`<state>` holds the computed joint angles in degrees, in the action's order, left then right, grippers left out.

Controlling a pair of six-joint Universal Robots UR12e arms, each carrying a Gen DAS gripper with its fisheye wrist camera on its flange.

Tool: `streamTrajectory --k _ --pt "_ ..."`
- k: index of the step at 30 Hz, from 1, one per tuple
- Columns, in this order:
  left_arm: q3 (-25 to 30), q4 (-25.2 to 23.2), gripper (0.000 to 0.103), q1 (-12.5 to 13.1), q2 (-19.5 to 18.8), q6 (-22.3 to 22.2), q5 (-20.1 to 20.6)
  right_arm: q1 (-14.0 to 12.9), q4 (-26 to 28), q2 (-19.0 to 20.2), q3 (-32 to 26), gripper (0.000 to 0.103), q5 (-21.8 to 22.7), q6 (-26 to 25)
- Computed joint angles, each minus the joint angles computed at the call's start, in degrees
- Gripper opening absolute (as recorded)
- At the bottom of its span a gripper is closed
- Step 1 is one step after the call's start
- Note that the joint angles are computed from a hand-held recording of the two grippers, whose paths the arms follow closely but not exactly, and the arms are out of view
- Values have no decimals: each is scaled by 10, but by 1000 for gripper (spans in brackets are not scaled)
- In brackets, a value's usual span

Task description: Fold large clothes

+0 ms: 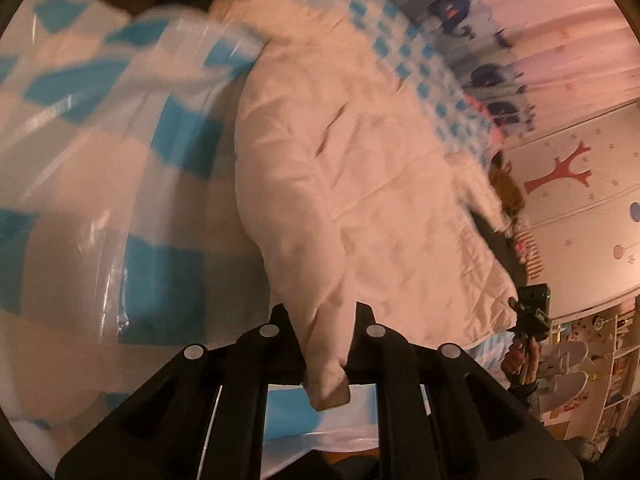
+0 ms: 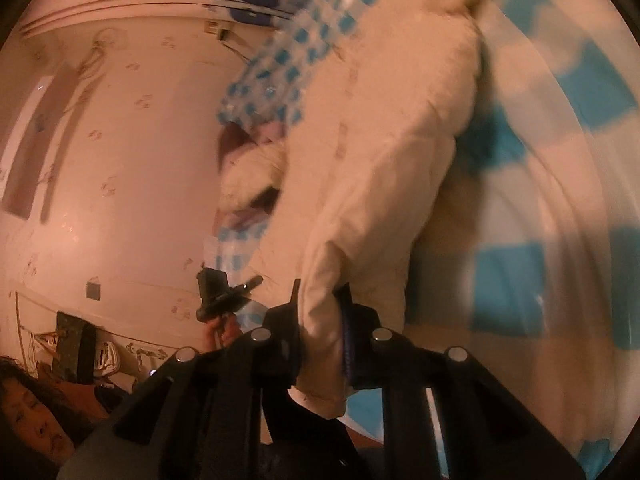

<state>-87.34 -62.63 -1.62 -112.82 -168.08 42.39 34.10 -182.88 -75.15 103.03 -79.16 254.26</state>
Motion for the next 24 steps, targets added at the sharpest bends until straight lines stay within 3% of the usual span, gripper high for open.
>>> streamTrajectory --k 6,10,12,14,15,16,17,19,21,23,24 --pt "5 0 9 8 36 26 -53 12 -9 -14 -27 16 -32 -49" --pt "-9 -48 9 18 73 85 -61 32 11 -35 -23 16 -40 -66" --pt "-12 -119 11 21 89 156 -30 44 33 -46 -11 16 -36 -65" --pt "-14 -196 20 22 94 215 26 51 76 -58 8 18 -16 -51" --pt "-17 -218 36 19 94 229 75 54 124 -64 15 20 -6 -49" --pt "-21 -217 46 18 92 220 128 56 181 -70 16 22 -10 -48" --pt "-27 -202 46 19 92 196 162 58 232 -77 19 26 -20 -43" --pt "-36 -174 46 32 93 143 187 64 281 -89 25 32 -73 -17" --pt "-51 -103 46 50 108 90 157 69 249 -93 27 48 -123 -20" --pt "-59 -41 52 56 121 96 99 72 187 -82 14 67 -161 -73" --pt "-61 -13 61 54 123 101 61 69 165 -73 4 77 -163 -99"
